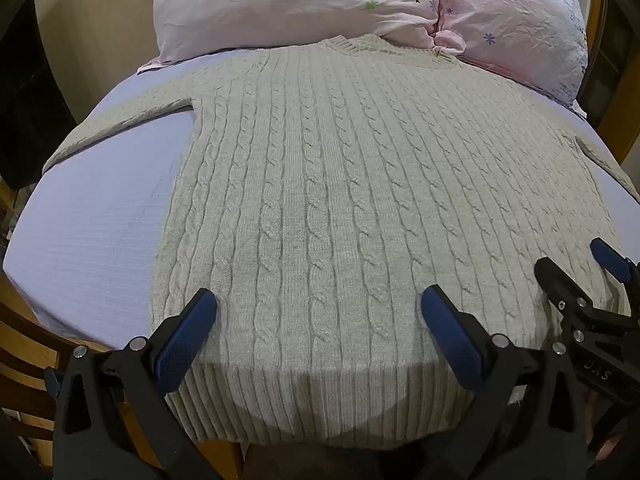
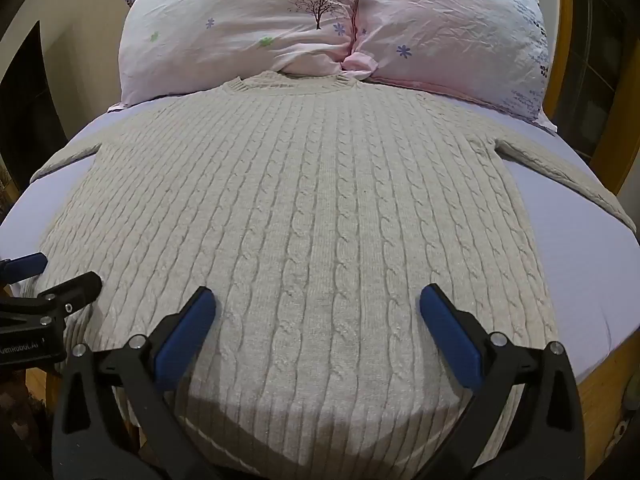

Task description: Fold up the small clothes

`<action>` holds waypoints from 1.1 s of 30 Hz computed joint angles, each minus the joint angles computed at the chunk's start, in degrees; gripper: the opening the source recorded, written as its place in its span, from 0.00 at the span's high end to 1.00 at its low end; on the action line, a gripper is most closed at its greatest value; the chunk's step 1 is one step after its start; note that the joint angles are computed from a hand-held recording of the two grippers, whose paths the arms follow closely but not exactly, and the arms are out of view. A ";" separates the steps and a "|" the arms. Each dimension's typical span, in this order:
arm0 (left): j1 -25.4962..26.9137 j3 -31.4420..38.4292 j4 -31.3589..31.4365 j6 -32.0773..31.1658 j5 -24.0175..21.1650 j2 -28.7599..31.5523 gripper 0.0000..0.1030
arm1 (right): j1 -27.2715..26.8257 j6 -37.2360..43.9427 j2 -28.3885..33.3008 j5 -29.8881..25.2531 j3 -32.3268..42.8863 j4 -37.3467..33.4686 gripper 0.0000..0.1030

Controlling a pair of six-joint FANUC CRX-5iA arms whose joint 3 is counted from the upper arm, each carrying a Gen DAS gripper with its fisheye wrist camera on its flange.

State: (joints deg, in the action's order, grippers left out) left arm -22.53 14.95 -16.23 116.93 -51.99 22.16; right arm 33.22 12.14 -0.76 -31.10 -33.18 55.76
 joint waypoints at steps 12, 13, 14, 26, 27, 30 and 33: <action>0.04 -0.16 0.08 0.02 0.28 -0.08 0.01 | -0.15 -0.50 -0.08 0.22 -0.29 0.61 0.02; 0.04 -0.16 0.08 0.02 0.28 -0.08 0.01 | -0.17 -0.59 -0.12 0.25 -0.35 0.72 0.02; 0.04 -0.16 0.08 0.02 0.28 -0.08 0.01 | -0.17 -0.58 -0.14 0.27 -0.37 0.71 0.02; 0.02 -0.20 -0.01 0.11 0.39 -0.11 0.01 | -0.33 -0.89 -0.30 0.44 -0.61 1.10 0.02; 0.02 -0.20 -0.01 0.11 0.39 -0.11 0.01 | -0.35 -0.96 -0.35 0.50 -0.69 1.18 0.02; 0.01 -0.23 -0.07 0.15 0.45 -0.13 0.01 | -0.39 -1.03 -0.38 0.57 -0.78 1.29 0.02; 0.01 -0.23 -0.07 0.15 0.45 -0.13 0.01 | -0.42 -1.11 -0.41 0.62 -0.84 1.39 0.02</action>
